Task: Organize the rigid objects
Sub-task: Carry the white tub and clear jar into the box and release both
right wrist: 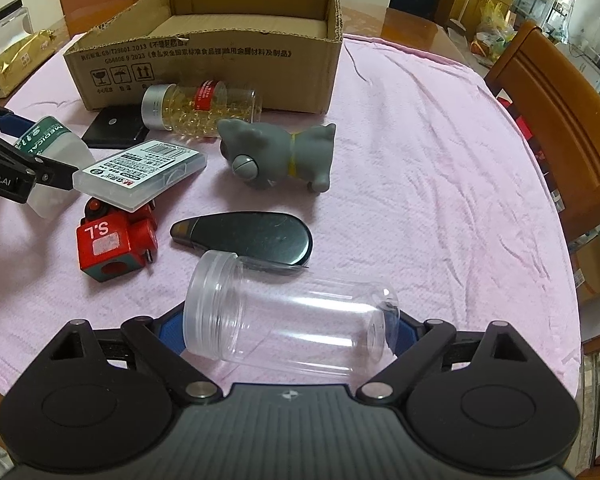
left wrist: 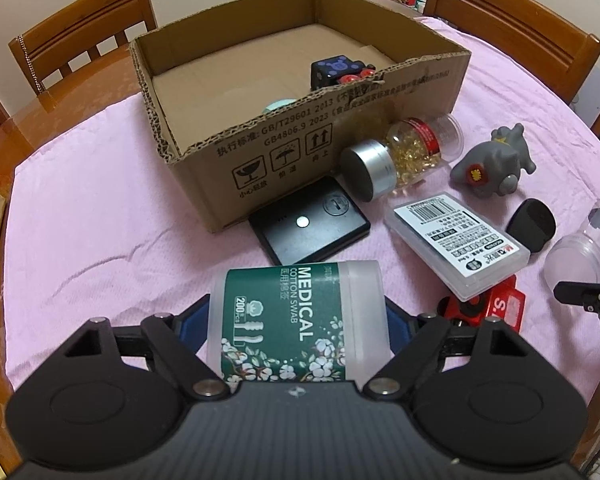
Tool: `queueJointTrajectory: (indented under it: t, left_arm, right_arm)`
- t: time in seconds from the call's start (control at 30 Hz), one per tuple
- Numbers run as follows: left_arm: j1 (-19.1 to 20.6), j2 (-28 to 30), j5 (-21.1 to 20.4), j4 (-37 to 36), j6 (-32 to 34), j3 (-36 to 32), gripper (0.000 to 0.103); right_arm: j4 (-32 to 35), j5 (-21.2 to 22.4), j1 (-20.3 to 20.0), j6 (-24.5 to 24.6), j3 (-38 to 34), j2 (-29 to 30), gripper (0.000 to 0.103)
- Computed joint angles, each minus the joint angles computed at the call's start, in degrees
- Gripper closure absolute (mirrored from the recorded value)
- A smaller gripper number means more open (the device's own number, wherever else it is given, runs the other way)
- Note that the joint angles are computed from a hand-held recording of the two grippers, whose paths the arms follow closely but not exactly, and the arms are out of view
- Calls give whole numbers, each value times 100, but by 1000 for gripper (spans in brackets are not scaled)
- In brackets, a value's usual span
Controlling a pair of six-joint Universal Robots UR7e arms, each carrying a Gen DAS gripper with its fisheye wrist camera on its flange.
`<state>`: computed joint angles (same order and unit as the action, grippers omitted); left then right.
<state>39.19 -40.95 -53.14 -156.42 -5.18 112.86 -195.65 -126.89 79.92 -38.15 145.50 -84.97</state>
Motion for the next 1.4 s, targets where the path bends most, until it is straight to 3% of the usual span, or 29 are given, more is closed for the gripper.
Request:
queueJointTrajectory:
  t: [0.4, 0.63, 1.0, 1.4]
  left_arm:
    - [-49, -271, -268, 50, 179, 67, 20]
    - [-230, -564, -296, 158, 164, 99, 20]
    - [-460, -655, 11, 558, -198, -360, 20]
    - [-397, 31, 471, 94, 316, -1316, 20]
  right_arm:
    - [508, -179, 232, 162, -139, -138, 8]
    - [1272, -32, 414, 89, -375, -516, 8]
    - [2551, 791, 526, -466, -1185, -749, 8]
    - [2684, 1341, 688, -1127, -2038, -252, 8]
